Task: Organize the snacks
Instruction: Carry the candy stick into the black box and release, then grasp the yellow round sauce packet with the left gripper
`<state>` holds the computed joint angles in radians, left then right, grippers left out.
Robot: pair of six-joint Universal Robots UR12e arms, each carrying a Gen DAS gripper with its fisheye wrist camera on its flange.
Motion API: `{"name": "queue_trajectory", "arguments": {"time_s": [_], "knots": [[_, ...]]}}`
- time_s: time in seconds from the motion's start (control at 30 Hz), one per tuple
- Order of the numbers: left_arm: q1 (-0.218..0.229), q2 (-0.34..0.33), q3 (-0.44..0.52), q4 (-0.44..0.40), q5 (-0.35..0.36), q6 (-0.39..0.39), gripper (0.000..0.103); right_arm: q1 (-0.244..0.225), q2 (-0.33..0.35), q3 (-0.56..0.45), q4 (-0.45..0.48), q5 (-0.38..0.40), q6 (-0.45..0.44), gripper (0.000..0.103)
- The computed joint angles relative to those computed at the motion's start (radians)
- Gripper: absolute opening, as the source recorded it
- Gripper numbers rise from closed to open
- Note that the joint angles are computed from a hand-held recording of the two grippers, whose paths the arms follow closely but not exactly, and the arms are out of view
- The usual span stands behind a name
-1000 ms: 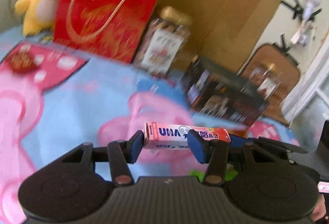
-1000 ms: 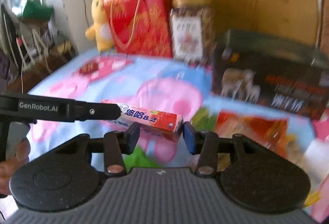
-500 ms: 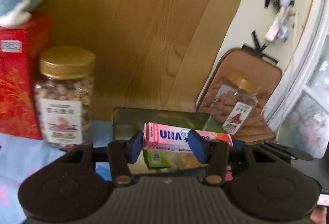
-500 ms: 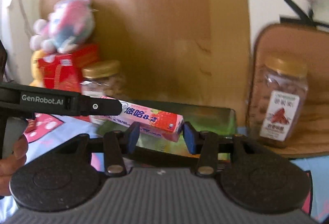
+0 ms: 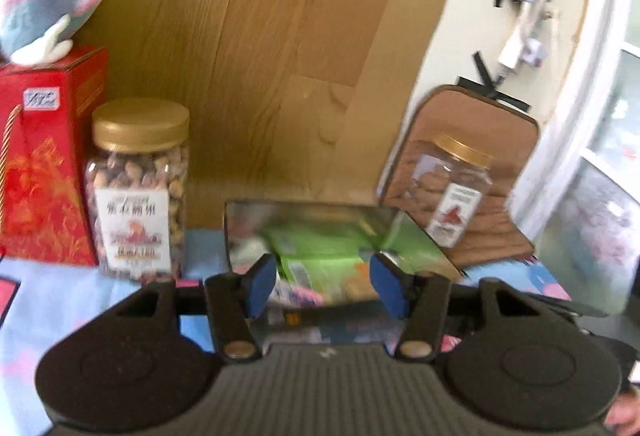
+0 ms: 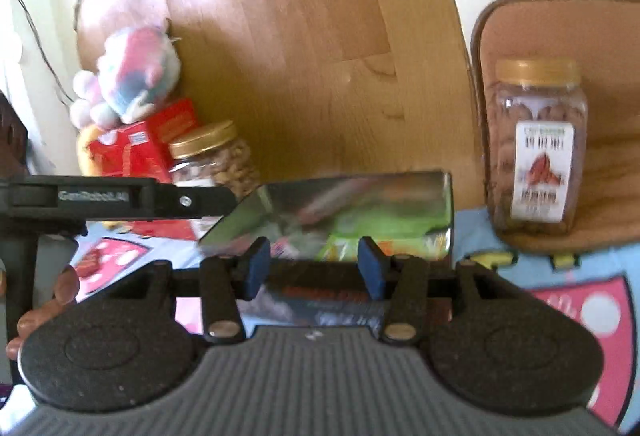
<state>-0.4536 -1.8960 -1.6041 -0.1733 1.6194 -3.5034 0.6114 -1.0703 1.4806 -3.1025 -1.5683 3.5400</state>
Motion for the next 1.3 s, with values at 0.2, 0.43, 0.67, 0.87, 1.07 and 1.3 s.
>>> {"name": "queue_trajectory", "arguments": {"time_s": [0.2, 0.43, 0.67, 0.87, 1.07, 1.3], "knots": [[0.017, 0.06, -0.119, -0.018, -0.115, -0.073, 0.053, -0.001, -0.028, 0.056, 0.064, 0.078, 0.078, 0.051], [0.035, 0.102, -0.226, 0.0, -0.175, -0.203, 0.053, 0.018, -0.021, 0.035, 0.124, 0.184, 0.013, 0.04], [0.031, 0.143, -0.291, 0.056, -0.172, -0.236, 0.053, 0.064, -0.067, 0.104, 0.048, 0.192, -0.076, 0.04], [0.023, 0.167, -0.318, 0.095, -0.188, -0.251, 0.053, 0.077, -0.07, 0.133, -0.039, -0.092, -0.092, 0.041], [0.006, 0.152, -0.296, 0.085, -0.226, -0.238, 0.053, 0.022, -0.065, 0.153, 0.007, -0.116, 0.002, 0.052], [-0.014, 0.102, -0.214, 0.052, -0.275, -0.208, 0.053, 0.047, -0.076, 0.165, 0.019, -0.06, -0.034, 0.05]]}}
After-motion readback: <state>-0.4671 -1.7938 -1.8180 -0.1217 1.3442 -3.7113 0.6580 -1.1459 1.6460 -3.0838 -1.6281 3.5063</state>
